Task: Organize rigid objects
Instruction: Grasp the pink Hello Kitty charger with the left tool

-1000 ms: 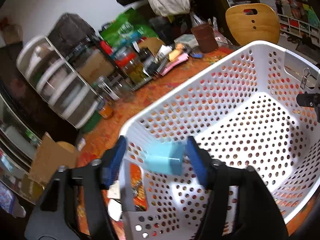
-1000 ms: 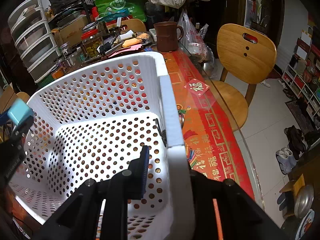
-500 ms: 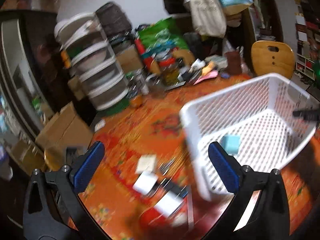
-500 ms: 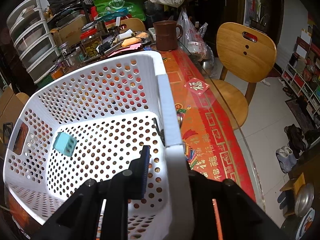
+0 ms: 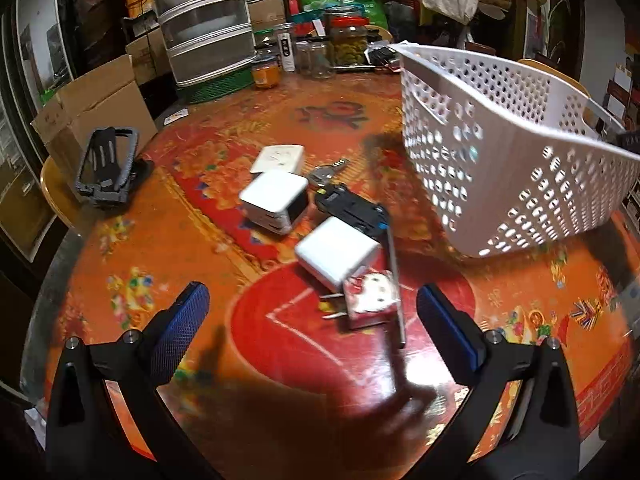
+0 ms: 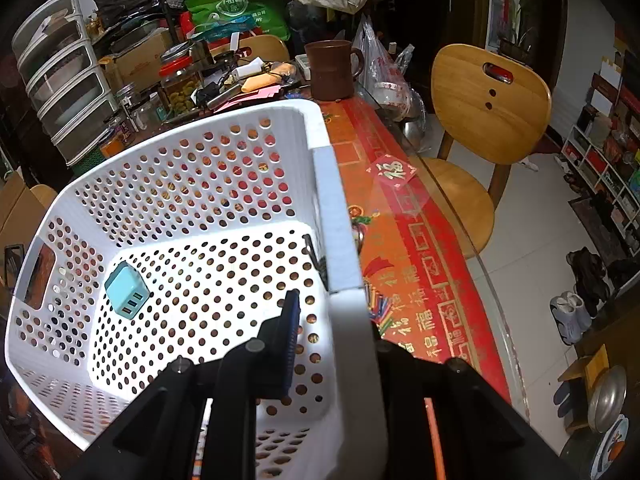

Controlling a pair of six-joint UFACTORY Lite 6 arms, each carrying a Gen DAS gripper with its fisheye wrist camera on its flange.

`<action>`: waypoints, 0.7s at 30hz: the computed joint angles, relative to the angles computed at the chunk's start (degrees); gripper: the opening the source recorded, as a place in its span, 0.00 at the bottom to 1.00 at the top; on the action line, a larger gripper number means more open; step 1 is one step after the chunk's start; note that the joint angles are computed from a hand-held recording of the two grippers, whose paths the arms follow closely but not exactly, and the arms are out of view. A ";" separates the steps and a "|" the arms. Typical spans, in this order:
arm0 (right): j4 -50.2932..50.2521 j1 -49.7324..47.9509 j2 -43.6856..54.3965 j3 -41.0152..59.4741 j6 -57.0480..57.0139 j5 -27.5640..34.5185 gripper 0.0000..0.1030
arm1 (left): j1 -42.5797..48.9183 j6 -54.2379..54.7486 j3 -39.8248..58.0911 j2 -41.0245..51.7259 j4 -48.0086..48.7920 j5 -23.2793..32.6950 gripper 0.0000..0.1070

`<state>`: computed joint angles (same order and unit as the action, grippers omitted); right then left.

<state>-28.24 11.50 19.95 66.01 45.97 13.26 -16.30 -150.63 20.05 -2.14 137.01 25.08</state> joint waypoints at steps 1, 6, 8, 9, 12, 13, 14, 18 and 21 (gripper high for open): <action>-0.45 0.10 -0.03 0.00 0.44 0.15 0.17 | -0.79 -1.15 0.40 1.17 -0.01 0.65 0.96; -1.59 0.22 0.01 0.04 1.66 0.29 0.17 | -1.86 -3.71 3.45 6.04 -0.24 1.45 0.86; -1.34 0.20 0.01 0.04 1.42 0.25 0.17 | -0.97 -5.25 5.25 8.29 1.72 0.38 0.77; -1.17 0.18 0.01 0.05 1.23 0.24 0.17 | -0.29 -6.31 6.29 9.25 3.22 -0.31 0.74; 1.00 -0.04 0.15 0.23 -1.05 -0.05 0.17 | 0.44 -8.98 7.45 11.00 5.91 -0.64 0.70; 0.93 0.00 0.17 0.25 -1.00 0.02 0.17 | 0.16 -8.83 7.69 11.35 5.42 -0.57 0.68; 1.08 0.00 0.24 0.35 -1.20 0.07 0.17 | 0.20 -9.71 7.82 11.49 6.35 -0.85 0.61; 0.91 0.06 0.33 0.45 -1.09 0.14 0.17 | 1.42 -14.34 8.07 12.29 11.79 -2.16 0.40; 0.97 0.04 0.36 0.49 -1.17 0.14 0.17 | 2.24 -15.13 6.75 10.97 12.44 -1.97 0.40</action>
<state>-27.27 11.54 20.31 66.51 44.80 13.40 -14.06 -165.76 26.79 8.83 149.45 23.11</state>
